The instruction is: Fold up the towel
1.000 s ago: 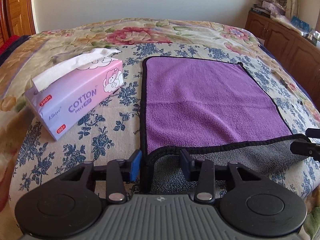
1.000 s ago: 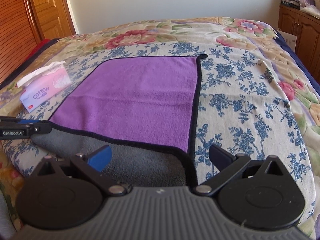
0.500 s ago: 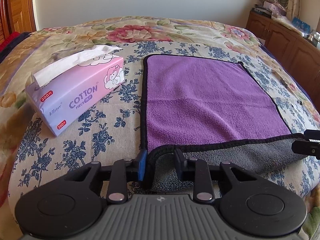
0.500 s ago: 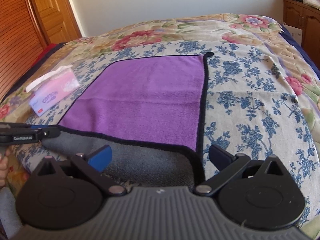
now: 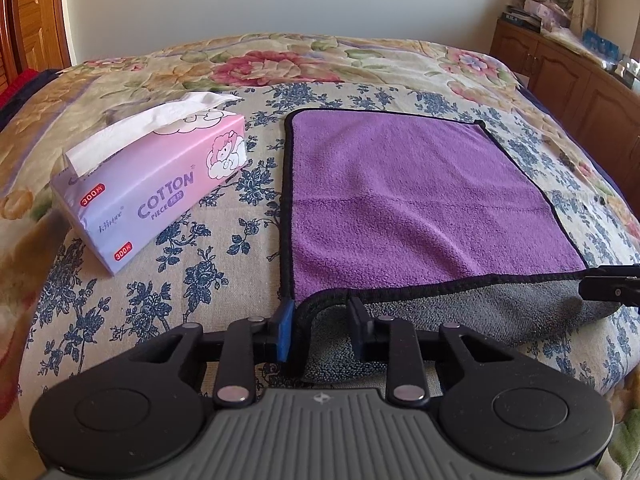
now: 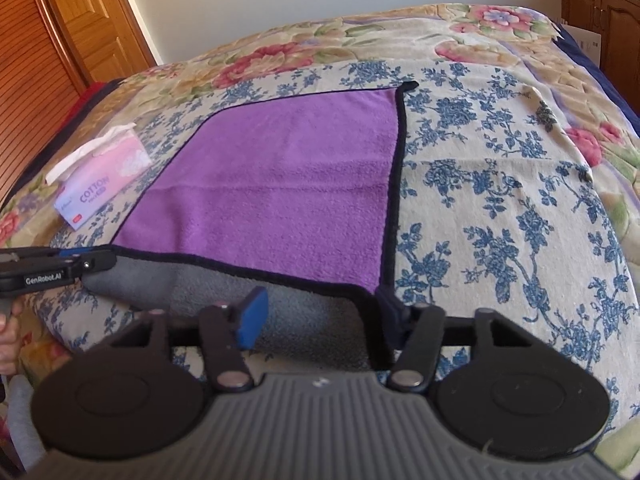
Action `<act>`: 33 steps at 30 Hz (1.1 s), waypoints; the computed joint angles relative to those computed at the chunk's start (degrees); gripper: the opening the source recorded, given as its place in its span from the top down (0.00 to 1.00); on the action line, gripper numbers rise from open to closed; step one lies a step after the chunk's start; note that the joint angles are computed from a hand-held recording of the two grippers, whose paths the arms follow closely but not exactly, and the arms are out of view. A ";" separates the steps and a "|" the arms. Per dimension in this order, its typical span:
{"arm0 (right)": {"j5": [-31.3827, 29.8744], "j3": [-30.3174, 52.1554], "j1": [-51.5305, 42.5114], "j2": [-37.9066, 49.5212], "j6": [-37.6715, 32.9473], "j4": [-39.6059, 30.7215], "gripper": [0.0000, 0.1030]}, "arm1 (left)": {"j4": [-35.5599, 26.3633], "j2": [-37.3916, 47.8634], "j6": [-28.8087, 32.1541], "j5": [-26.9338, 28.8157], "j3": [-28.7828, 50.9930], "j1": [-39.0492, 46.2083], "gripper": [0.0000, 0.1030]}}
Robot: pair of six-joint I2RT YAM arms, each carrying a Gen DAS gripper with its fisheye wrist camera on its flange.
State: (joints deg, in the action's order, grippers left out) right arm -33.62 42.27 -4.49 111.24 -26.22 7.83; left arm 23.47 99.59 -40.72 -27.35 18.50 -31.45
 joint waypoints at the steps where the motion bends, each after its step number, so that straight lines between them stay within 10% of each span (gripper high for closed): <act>1: 0.03 0.13 -0.18 -0.12 -0.14 -0.40 0.50 | -0.01 0.03 0.11 -0.16 0.00 -0.13 0.76; 13: 1.16 1.58 -0.90 0.26 -2.17 -2.37 0.90 | -1.69 -1.85 0.27 0.64 -0.44 -1.30 0.94; 33: -1.68 0.72 -1.72 -2.16 -2.70 -1.21 0.96 | -1.31 -4.81 0.27 -0.18 -1.21 -2.22 0.94</act>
State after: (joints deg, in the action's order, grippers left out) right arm -35.30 42.99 -6.21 109.08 -28.92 6.62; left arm 22.17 94.78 -40.46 -27.52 17.29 -33.68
